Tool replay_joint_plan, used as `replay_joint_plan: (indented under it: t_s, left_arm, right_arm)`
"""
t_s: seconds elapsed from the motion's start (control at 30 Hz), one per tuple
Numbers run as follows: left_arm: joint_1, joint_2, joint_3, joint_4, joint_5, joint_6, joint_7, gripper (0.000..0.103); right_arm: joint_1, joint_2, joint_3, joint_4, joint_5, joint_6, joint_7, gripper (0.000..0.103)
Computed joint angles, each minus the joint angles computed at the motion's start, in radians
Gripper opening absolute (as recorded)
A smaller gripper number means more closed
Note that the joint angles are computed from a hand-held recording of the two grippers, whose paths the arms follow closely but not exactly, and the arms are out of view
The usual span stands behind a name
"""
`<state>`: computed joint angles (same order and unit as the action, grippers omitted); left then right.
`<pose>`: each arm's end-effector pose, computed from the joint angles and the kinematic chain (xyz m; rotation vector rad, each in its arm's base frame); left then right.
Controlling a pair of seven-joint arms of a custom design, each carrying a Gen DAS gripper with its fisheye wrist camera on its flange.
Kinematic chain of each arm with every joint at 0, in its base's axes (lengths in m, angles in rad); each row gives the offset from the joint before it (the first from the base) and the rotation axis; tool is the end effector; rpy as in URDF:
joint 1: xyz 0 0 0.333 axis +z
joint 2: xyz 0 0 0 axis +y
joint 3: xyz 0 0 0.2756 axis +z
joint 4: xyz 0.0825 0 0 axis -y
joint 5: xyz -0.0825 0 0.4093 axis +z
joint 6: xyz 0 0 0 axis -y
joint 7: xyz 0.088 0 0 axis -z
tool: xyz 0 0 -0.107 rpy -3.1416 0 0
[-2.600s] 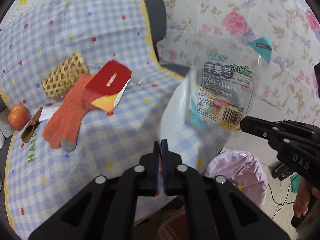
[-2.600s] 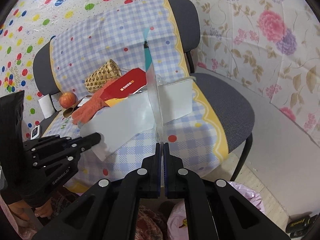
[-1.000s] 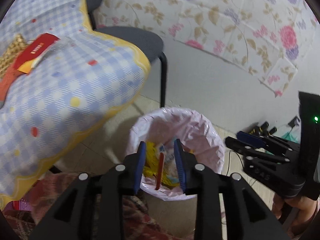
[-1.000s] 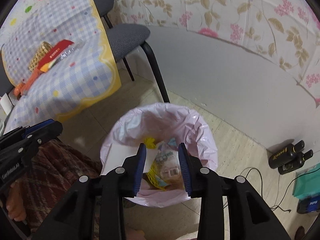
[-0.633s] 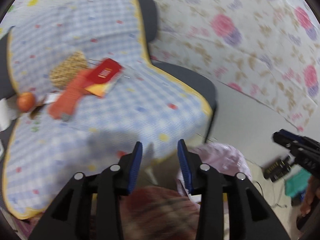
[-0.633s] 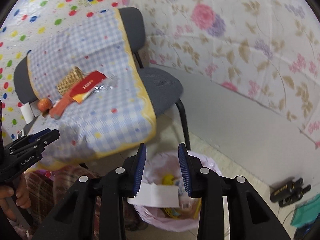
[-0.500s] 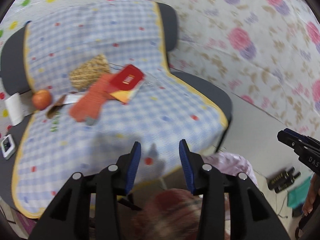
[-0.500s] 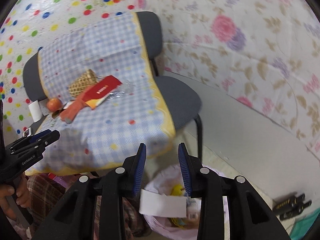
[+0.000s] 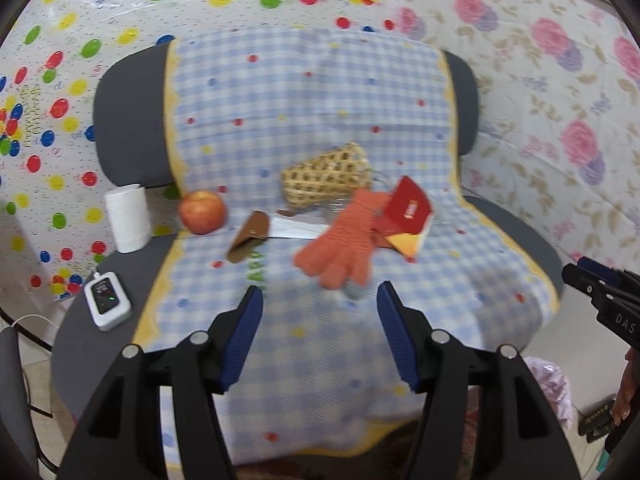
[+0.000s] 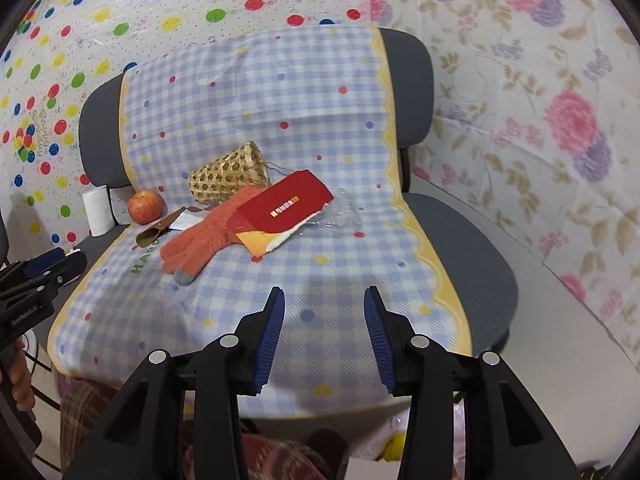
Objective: Collect trash
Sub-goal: 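Reach both tools back to the chair toward the red box and orange glove, then grasp the red box with the right tool while the left tool grasps the orange glove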
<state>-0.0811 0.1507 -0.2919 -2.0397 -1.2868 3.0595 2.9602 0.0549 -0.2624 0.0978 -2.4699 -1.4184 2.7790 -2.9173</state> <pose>0.5962 -0.1479 0.3750 -1.2600 2.1033 -1.0755 0.4837 0.1180 0.3692 -1.3273 1.9922 -0.9574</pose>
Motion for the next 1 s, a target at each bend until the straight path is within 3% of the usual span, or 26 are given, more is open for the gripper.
replay_joint_plan:
  t_s: [0.1,0.2,0.37,0.5,0.67,0.8,1.0]
  left_arm:
    - [-0.005,0.068,0.017,0.052,0.102,0.044,-0.108,0.074]
    - [-0.020,0.131,0.055,0.099,0.260,0.040,-0.263,0.075]
    - [-0.059,0.256,0.121,0.224,0.483,0.004,-0.463,0.076]
    - [-0.085,0.330,0.165,0.310,0.602,-0.010,-0.597,0.079]
    - [-0.074,0.403,0.163,0.401,0.695,-0.037,-0.688,0.079]
    - [-0.069,0.443,0.158,0.449,0.766,-0.059,-0.749,0.079]
    - [-0.048,0.476,0.127,0.484,0.848,-0.067,-0.824,0.079]
  right_arm:
    - [0.003,0.120,-0.013,0.113,0.003,0.016,-0.017,0.045]
    - [0.028,0.216,-0.036,0.208,0.026,0.011,-0.055,0.053]
    - [0.074,0.373,-0.090,0.370,0.100,0.027,-0.166,0.056]
    - [0.099,0.517,-0.122,0.518,0.245,0.044,-0.329,0.061]
    - [0.141,0.675,-0.148,0.703,0.379,0.001,-0.475,0.079]
    - [0.164,0.765,-0.170,0.819,0.472,-0.016,-0.557,0.080]
    - [0.215,0.863,-0.211,0.935,0.586,-0.111,-0.674,0.083]
